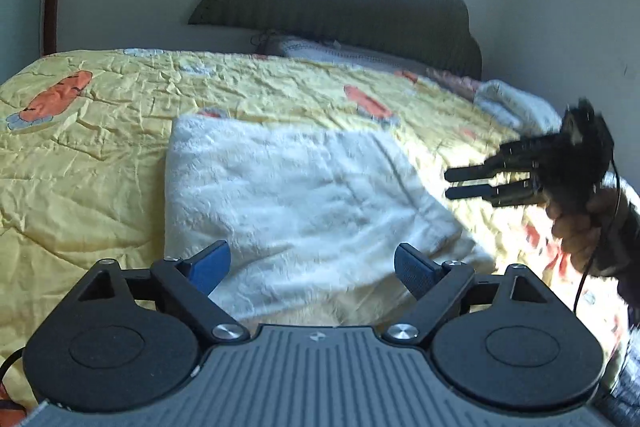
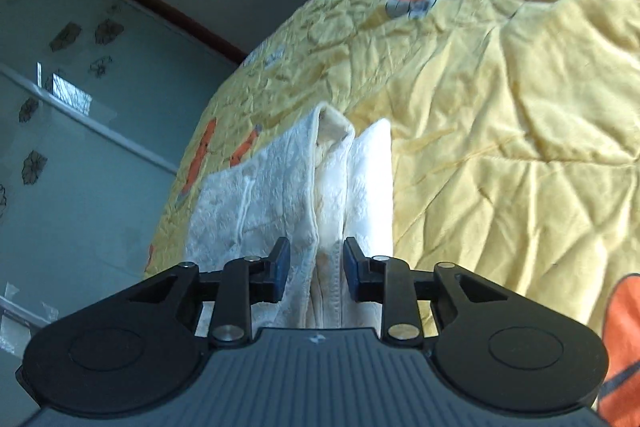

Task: Fold towel

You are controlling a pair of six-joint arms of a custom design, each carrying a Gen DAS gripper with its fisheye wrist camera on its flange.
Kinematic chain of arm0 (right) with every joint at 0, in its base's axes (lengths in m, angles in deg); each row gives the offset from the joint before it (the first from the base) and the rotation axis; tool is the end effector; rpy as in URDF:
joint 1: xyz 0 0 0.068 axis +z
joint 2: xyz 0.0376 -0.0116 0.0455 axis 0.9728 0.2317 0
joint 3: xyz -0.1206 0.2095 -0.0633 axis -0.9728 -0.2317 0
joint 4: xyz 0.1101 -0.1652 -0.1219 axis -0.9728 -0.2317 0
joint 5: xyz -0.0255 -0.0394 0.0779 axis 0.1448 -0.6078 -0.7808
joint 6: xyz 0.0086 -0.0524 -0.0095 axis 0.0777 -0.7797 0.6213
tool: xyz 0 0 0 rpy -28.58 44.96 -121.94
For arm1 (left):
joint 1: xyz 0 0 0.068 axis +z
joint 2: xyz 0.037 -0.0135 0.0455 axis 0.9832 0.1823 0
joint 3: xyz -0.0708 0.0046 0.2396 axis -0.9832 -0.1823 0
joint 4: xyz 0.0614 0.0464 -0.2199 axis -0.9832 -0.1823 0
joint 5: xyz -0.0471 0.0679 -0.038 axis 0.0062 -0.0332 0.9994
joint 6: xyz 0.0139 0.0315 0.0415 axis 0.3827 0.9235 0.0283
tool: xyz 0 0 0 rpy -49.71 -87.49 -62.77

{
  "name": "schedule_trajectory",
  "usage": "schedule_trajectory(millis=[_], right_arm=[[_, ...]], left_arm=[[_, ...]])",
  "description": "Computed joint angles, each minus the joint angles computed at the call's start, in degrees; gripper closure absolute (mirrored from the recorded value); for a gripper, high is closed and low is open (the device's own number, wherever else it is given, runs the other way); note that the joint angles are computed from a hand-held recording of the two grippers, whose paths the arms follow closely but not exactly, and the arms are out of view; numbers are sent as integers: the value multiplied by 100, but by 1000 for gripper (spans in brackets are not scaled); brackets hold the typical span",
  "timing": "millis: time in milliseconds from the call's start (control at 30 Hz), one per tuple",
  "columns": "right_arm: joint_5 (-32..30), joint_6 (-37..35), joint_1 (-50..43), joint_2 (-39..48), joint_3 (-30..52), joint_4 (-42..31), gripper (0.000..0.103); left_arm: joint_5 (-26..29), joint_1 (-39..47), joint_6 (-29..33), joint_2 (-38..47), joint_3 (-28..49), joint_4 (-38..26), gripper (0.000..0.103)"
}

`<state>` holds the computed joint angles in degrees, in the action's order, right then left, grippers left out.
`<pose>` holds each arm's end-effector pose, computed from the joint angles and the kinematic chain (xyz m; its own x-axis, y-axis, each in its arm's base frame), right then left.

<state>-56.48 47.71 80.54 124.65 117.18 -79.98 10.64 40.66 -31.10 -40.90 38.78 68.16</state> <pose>0.3296 0.0502 0.1224 -0.8802 0.1293 -0.4566 -0.3024 0.5886 0.7497 0.1244 -0.0826 0.1500 -0.5457 -0.1586 -0.8228 0.0692 0.9701 -0.2328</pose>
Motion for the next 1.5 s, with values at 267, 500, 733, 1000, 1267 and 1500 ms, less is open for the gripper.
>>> schedule_trajectory(millis=[267, 500, 733, 1000, 1267, 1500], right_arm=[[164, 154, 1143, -216, -81, 118, 66], [-66, 1090, 787, 908, -684, 1841, 103], [140, 583, 539, -232, -703, 930, 98], [333, 738, 56, 1490, 1775, -340, 47], [-51, 545, 315, 2363, 2925, -1028, 46], [638, -351, 780, 1971, 2788, -1033, 86]], left_arm=[[-210, 104, 494, 2948, 1115, 1237, 15], [-171, -214, 701, 4187, 482, 2986, 5], [677, 395, 728, 2202, 343, 1742, 14], [3364, 4019, 0, 3513, 1512, 1912, 11], [4899, 4836, -684, 5609, 2950, 1816, 41], [4033, 4480, -149, 5244, 2648, 1950, 85]])
